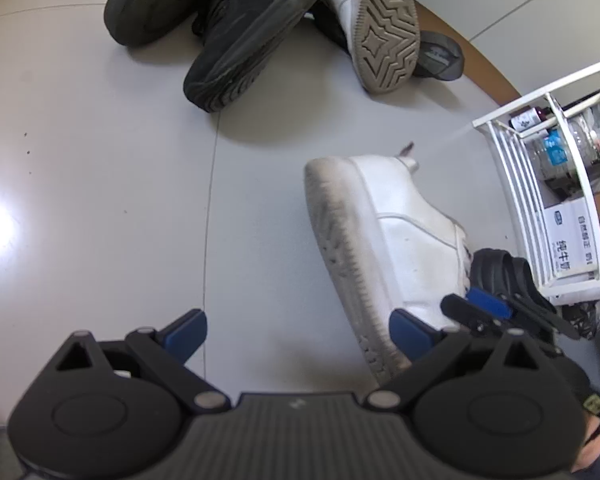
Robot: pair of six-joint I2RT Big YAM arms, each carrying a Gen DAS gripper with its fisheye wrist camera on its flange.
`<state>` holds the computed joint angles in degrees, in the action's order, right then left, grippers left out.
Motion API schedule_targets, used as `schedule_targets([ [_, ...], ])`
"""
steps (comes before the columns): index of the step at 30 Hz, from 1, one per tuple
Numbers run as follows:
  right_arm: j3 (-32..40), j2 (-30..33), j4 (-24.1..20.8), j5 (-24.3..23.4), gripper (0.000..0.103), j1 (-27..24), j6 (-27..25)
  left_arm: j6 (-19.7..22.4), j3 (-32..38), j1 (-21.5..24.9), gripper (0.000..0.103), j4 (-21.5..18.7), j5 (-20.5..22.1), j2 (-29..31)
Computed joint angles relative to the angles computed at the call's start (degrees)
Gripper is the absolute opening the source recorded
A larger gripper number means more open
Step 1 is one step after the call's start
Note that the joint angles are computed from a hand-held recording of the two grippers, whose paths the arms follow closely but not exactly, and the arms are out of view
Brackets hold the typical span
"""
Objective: Organize scattered shoes
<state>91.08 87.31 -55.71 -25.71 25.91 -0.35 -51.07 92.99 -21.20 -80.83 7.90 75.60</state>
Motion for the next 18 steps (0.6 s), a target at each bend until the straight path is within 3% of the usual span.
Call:
schedule_targets([
  [4,-0.5,-1.1,-0.2,-1.1,0.027,1.4,-3.8,-0.4,-0.4,0.2,0.099,0.0,-0.2,-0.4],
  [7,-1.5,-1.9,-0.1,-0.7,0.028,3.0,-6.5,-0.7,-0.9,0.4,0.099,-0.1,-0.3,-0.8],
  [9,-1.6,-1.8,-0.3,-0.2,0.035,3.8,-6.9,-0.7,-1.1,0.4,0.099,-0.1,-0.2,-1.0],
  [14,-1.4,-1.3,-1.9,1.9,0.081,4.4,-6.9,-0.8,-1.7,0.6,0.099,-0.2,0.0,-1.4],
  [16,-1.8,-1.3,-2.1,2.3,0.089,4.5,-7.0,-0.8,-1.8,0.8,0.099,-0.3,0.0,-1.5],
  [18,-1.5,-0.4,-3.7,0.7,0.089,4.4,-7.2,-0.8,-1.9,0.9,0.099,-0.3,0.0,-1.6],
])
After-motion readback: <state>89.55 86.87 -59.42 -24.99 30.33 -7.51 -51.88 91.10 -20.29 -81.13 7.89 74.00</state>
